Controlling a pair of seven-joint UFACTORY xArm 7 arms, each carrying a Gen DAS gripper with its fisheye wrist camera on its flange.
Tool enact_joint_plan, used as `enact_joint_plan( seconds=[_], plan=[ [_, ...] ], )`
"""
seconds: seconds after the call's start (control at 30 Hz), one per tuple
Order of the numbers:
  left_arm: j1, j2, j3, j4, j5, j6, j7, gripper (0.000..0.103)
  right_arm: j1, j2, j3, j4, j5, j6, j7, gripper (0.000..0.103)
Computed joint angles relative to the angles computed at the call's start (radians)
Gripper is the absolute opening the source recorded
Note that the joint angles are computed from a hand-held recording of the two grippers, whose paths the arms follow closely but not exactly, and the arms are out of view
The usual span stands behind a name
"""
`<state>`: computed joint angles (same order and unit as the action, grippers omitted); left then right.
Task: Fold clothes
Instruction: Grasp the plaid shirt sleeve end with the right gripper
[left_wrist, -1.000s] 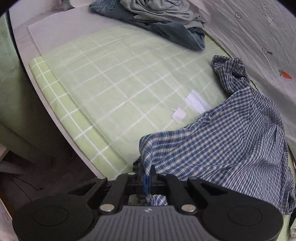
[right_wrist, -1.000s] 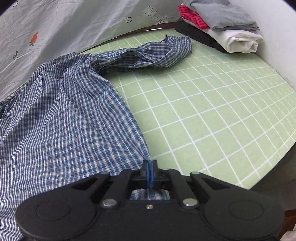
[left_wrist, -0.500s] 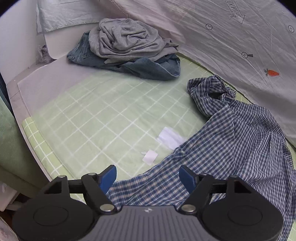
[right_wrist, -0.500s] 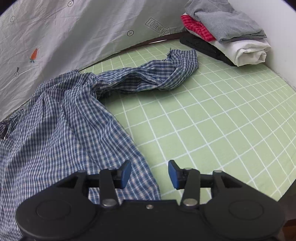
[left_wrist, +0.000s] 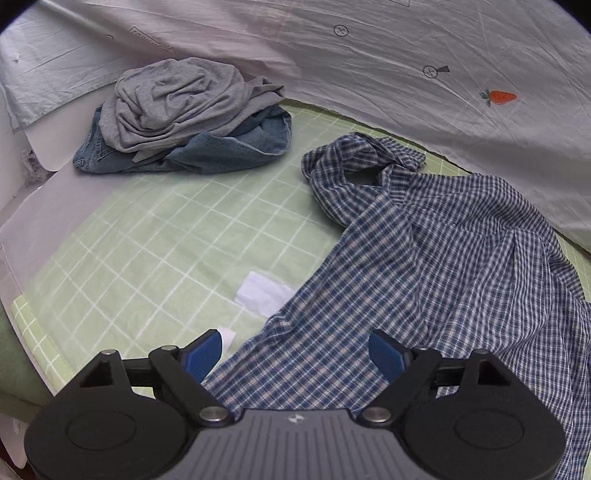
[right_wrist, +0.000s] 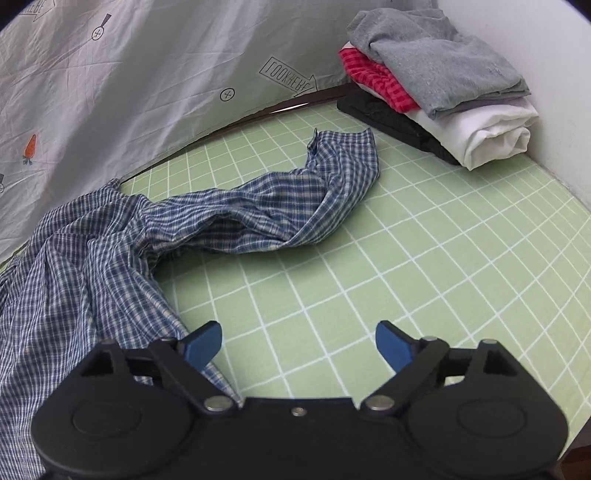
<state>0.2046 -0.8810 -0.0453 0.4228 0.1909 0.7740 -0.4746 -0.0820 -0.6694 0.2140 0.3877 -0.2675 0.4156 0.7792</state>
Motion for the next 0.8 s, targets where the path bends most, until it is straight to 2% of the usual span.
enact_joint_plan(
  seconds=[0.23, 0.33, 0.43, 0.5, 0.63, 0.67, 0.7, 0.77, 0.8],
  plan=[
    [-0.105, 0.275, -0.020, 0.101, -0.055, -0.106, 0.016, 0.088, -0.118, 0.126, -0.031, 0.067, -0.066, -0.092, -0.010, 0.098],
    [-0.134, 0.391, -0.045, 0.149, -0.039, -0.140, 0.016, 0.088, -0.170, 0.209, -0.039, 0.112, -0.083, -0.156, 0.006, 0.098],
    [-0.164, 0.487, -0.055, 0.195, -0.029, -0.148, 0.012, 0.088, -0.228, 0.334, -0.025, 0.203, -0.137, -0.180, 0.031, 0.098],
    [-0.188, 0.540, -0.049, 0.223, -0.038, -0.147, 0.014, 0.088, -0.221, 0.418, -0.053, 0.266, -0.159, -0.187, 0.021, 0.096],
    [-0.218, 0.601, -0.044, 0.248, -0.040, -0.149, 0.003, 0.088, -0.129, 0.539, -0.165, 0.335, -0.060, -0.250, -0.071, 0.071],
    [-0.221, 0.606, -0.045, 0.250, -0.033, -0.144, -0.006, 0.088, -0.111, 0.563, -0.182, 0.346, -0.032, -0.266, -0.090, 0.062],
    [-0.223, 0.609, -0.046, 0.251, -0.024, -0.142, -0.013, 0.089, -0.094, 0.585, -0.198, 0.355, 0.000, -0.279, -0.114, 0.058],
    [-0.228, 0.617, -0.050, 0.255, 0.000, -0.135, -0.024, 0.090, -0.074, 0.616, -0.218, 0.369, 0.034, -0.296, -0.142, 0.039],
    [-0.228, 0.620, -0.057, 0.256, 0.023, -0.136, -0.036, 0.094, -0.061, 0.624, -0.228, 0.369, 0.064, -0.305, -0.177, 0.034]
  ],
)
